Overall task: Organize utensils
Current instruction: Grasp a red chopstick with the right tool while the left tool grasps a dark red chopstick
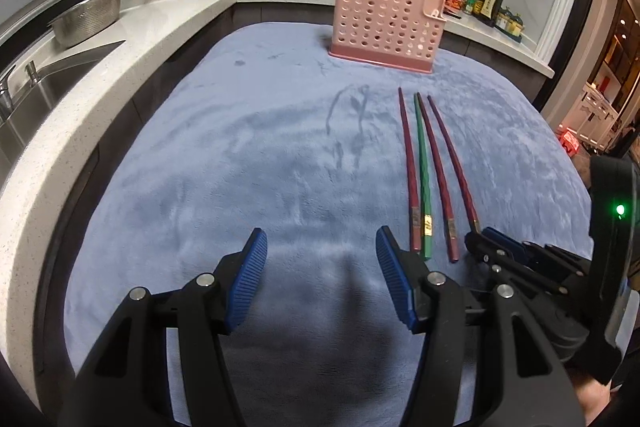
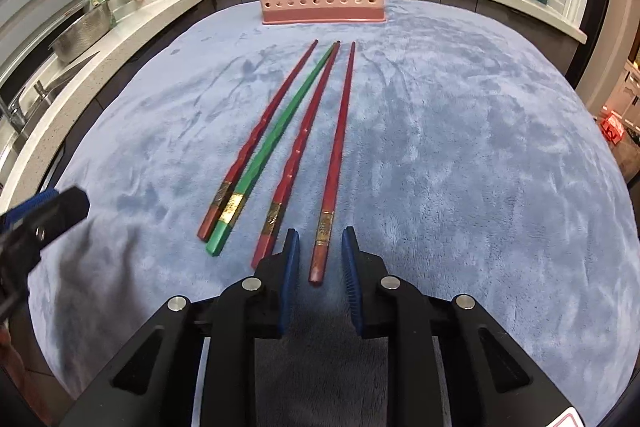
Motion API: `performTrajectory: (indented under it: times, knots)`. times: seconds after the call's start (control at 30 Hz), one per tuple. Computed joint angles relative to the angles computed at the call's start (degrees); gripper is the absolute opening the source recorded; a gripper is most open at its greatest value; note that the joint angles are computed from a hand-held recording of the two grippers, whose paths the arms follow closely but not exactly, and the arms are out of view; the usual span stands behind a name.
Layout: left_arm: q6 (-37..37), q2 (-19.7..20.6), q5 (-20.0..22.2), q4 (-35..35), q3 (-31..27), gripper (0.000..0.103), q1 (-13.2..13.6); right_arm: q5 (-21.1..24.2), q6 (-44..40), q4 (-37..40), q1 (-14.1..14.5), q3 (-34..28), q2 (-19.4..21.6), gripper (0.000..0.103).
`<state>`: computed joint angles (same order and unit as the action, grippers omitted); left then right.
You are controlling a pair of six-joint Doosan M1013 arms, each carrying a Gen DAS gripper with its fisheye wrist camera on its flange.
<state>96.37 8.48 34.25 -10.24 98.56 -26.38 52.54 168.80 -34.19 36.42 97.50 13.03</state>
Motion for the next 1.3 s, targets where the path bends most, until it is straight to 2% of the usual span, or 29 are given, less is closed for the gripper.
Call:
performTrajectory:
  times: [0.07, 0.37, 0.67, 0.97, 1.07, 1.2, 1.3]
  knots:
    - [0.55, 0.22, 0.29, -0.72, -0.13, 0.054, -0.24, -0.68, 0.67, 0.04, -0.23, 0.47, -0.27, 0.009]
    - [3.99, 3.06, 2.87, -5.85, -2.4, 0.054, -1.77, -0.87, 3.1, -0.2, -0.14, 2.39, -2.44, 0.007]
    - [1.53, 5.65, 3.2, -2.66, -4.02, 0.051, -3.57, -2.09, 3.0, 1.19, -0.35, 3.43, -3.36, 0.007]
    - [2.55, 6.12, 3.17, -2.34, -3.96, 0.036, -3.44, -2.47, 2.53, 1.77, -0.51, 3.66, -3.44, 0.007]
    - [4.52, 6.08, 3.45, -4.27, -3.91, 0.026, -3.31, -2.45, 2.63, 1.67, -0.38, 3.63, -3.4, 0.007]
    - [8.15, 6.1, 4.75, -7.8, -3.96, 0.008, -2.95, -2.28, 2.46, 1.44, -0.24, 3.61, -3.42, 0.007]
    - [9.65, 5.97, 5.71, -10.37, -3.86, 0.008, -2.4, -1.89, 2.54, 1.03, 0.03, 3.5, -3.53, 0.007]
